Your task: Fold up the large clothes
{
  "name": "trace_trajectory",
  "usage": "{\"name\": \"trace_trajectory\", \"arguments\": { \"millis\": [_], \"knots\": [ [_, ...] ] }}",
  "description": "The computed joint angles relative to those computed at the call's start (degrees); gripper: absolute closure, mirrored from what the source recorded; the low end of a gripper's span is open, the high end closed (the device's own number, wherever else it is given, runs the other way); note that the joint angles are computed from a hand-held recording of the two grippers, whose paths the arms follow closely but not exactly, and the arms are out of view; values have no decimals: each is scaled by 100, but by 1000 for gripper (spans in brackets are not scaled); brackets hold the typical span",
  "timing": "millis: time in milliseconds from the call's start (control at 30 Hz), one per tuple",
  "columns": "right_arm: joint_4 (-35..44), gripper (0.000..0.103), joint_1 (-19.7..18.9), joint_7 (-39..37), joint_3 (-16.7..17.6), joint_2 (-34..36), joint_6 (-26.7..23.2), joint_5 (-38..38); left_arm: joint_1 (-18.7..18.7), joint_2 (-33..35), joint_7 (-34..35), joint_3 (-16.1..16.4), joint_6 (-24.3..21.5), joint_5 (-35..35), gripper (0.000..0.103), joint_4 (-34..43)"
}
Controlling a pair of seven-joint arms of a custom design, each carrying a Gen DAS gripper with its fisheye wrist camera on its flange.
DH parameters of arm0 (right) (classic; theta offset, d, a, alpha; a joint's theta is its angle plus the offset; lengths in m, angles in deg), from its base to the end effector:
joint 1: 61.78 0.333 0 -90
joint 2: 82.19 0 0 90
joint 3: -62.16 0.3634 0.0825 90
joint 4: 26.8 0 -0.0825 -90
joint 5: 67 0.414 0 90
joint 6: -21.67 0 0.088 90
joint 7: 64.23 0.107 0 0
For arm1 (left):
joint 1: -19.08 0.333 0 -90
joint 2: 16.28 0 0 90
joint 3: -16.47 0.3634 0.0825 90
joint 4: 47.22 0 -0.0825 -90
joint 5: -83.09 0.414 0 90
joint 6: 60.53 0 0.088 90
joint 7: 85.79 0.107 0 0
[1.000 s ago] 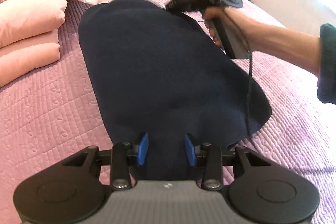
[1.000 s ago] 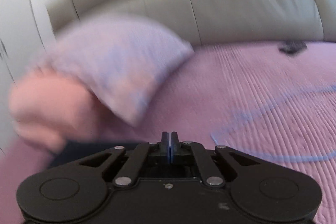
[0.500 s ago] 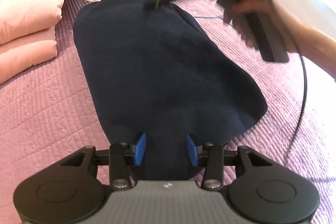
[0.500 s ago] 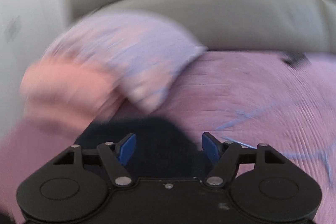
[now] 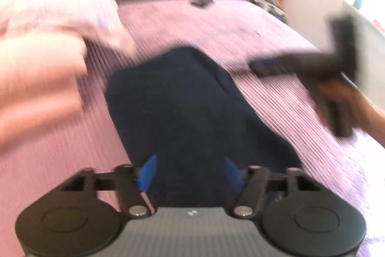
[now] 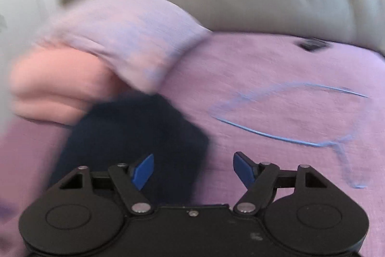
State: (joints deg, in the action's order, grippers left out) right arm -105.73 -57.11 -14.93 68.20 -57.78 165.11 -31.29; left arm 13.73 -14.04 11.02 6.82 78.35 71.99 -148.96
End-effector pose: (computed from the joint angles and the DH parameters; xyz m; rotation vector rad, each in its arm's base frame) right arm 0.7730 0.1232 0.5894 -1.9683 1.1708 -0.3649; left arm 0.6297 -0.1674 0.6360 -1.6689 2.1989 -0.8182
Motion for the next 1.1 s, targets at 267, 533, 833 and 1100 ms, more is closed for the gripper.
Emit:
{"name": "trace_trajectory", "arguments": {
  "millis": [267, 533, 833, 1100],
  "knots": [
    [-385, 14, 245, -741, -31, 11, -779, -573, 28, 2201, -802, -27, -17, 1101, 43, 2072],
    [-822, 3, -257, -447, -311, -143, -1358, 78, 234, 2060, -857, -229, -24, 1065, 43, 1985],
    [-1327, 3, -188, -1309, 6, -1036, -1392, 1093, 365, 548, -475, -287, -676, 46, 33, 250],
    [-2555, 3, 155, -2233, -313, -1409, -929, -205, 362, -27, -144, 67, -720, -1711, 23, -834]
  ]
}}
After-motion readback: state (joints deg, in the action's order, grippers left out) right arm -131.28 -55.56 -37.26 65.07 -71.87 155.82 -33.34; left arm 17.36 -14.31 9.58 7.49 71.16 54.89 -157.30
